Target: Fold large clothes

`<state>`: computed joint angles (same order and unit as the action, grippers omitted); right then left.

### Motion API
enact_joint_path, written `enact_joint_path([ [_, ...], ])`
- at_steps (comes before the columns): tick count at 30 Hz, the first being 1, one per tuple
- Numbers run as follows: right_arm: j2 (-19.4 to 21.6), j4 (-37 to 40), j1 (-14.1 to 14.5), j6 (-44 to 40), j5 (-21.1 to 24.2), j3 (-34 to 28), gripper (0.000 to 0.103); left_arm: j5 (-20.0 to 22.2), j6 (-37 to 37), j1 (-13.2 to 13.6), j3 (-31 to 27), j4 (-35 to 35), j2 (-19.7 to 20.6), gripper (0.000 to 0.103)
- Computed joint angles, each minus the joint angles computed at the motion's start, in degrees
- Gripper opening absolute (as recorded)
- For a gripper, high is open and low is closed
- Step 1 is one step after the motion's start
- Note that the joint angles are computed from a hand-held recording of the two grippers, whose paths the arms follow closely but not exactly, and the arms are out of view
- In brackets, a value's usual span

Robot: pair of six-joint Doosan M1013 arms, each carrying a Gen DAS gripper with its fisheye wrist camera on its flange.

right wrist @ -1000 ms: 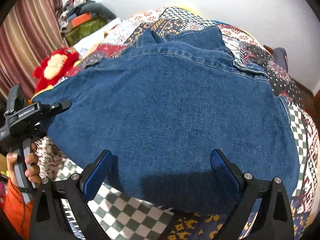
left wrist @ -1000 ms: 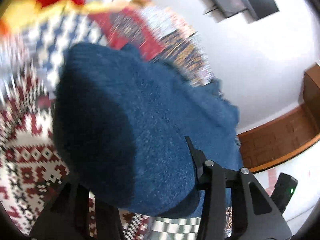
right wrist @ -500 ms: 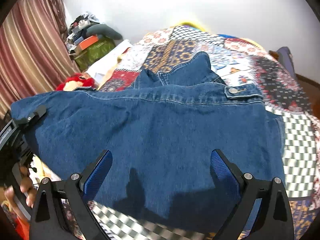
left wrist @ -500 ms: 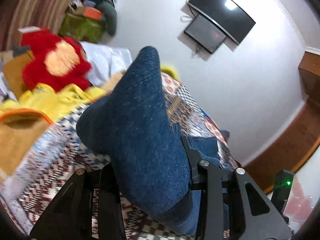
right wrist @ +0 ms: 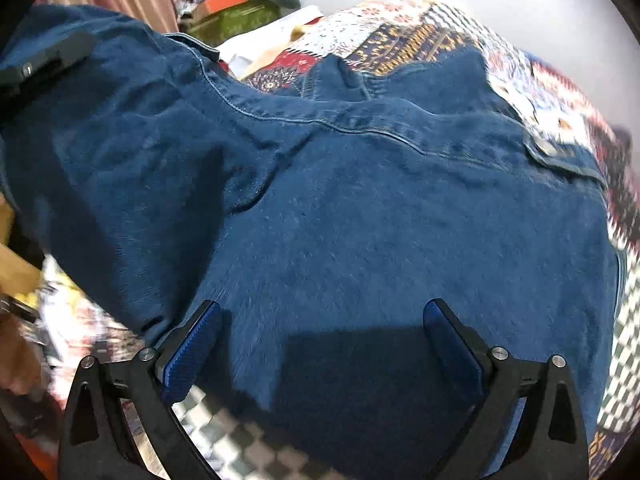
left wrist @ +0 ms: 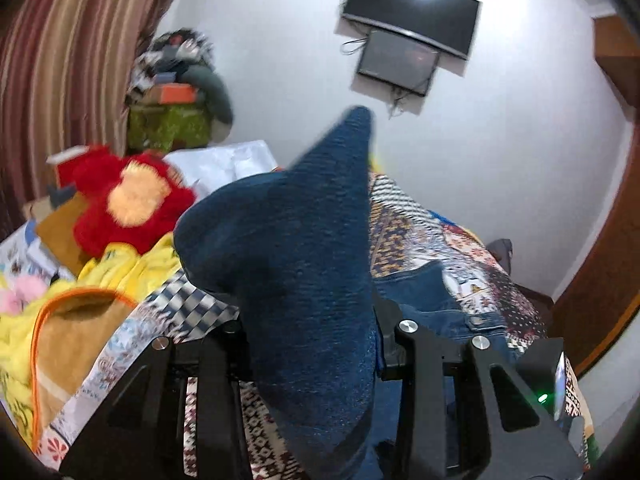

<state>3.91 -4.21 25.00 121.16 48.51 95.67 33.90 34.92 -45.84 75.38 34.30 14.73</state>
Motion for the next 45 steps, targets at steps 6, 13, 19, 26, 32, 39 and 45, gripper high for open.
enact_joint_path([
  [6,-8.9,-0.8,-4.1,11.4,-3.9,7.3,0.100,-1.6,5.4,-1.6,-4.2,-1.9,1.6,0.037],
  [13,-17.7,-15.9,-5.6,33.1,0.7,13.1,0.100,-4.5,14.7,-5.8,-9.8,0.1,5.0,0.034],
  [19,-22.7,-21.9,-5.1,41.0,3.4,15.9,0.100,-3.0,40.9,-9.1,-13.2,-14.8,8.0,0.034],
  [26,-25.7,-24.9,-3.4,45.3,6.5,17.4,0.100,6.8,68.6,-11.4,-11.7,-29.3,8.8,0.033],
  [32,-26.2,-25.5,-1.8,46.7,8.0,17.8,0.100,16.9,76.2,-10.8,-12.3,-35.4,9.8,0.034],
  [39,-25.4,-25.8,0.0,44.7,9.1,16.3,0.100,23.8,79.7,-9.2,-13.6,-40.7,9.6,0.047],
  [45,-23.8,-25.5,0.4,40.6,6.9,13.8,0.100,26.0,81.1,-5.6,-14.0,-52.8,7.1,0.074],
])
